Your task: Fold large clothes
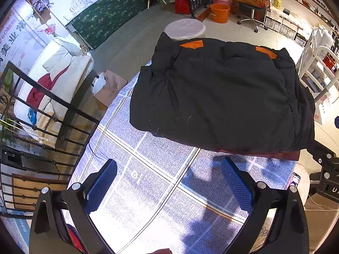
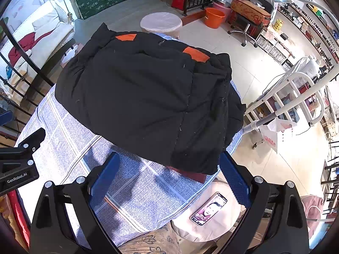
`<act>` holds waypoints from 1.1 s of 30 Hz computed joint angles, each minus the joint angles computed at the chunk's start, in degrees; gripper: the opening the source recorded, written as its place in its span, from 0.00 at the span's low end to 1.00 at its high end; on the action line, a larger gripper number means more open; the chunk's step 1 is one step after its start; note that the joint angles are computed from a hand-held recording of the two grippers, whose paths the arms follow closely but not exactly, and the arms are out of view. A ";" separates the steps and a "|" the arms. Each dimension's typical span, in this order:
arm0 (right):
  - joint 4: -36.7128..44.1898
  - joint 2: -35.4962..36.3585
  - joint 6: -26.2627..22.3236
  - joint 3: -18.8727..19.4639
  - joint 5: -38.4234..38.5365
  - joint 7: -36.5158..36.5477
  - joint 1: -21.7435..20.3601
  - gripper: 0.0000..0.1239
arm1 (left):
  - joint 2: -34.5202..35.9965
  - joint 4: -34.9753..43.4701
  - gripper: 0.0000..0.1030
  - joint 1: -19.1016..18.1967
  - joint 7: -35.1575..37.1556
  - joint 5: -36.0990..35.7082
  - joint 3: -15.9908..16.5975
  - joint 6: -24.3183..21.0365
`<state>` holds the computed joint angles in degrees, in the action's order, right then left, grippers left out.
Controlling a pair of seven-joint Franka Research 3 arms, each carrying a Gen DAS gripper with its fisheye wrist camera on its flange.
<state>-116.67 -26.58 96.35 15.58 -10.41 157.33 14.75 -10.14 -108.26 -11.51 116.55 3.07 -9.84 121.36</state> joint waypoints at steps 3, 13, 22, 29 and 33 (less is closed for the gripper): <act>-0.14 -0.09 0.05 0.01 0.05 0.10 0.05 0.75 | -0.07 -0.08 0.94 0.02 0.07 0.11 -0.01 0.02; -0.45 0.02 0.46 -0.23 0.46 -0.30 0.14 0.75 | -0.05 -0.32 0.94 0.08 0.04 0.13 0.01 0.08; -0.31 0.20 0.49 -0.27 0.51 -0.42 0.10 0.75 | -0.20 -0.58 0.94 0.11 0.17 0.24 0.05 0.06; 0.20 1.29 0.82 -0.82 0.51 -1.51 0.05 0.75 | -0.28 -0.79 0.94 0.22 0.37 0.24 0.16 0.16; 0.43 1.66 1.10 -1.05 0.36 -1.90 0.01 0.75 | -0.24 -0.71 0.94 0.21 0.41 0.24 0.13 0.07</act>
<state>-116.24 -24.92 97.45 14.53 -10.05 155.43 14.75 -10.38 -108.96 -11.30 116.96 3.32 -9.71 121.43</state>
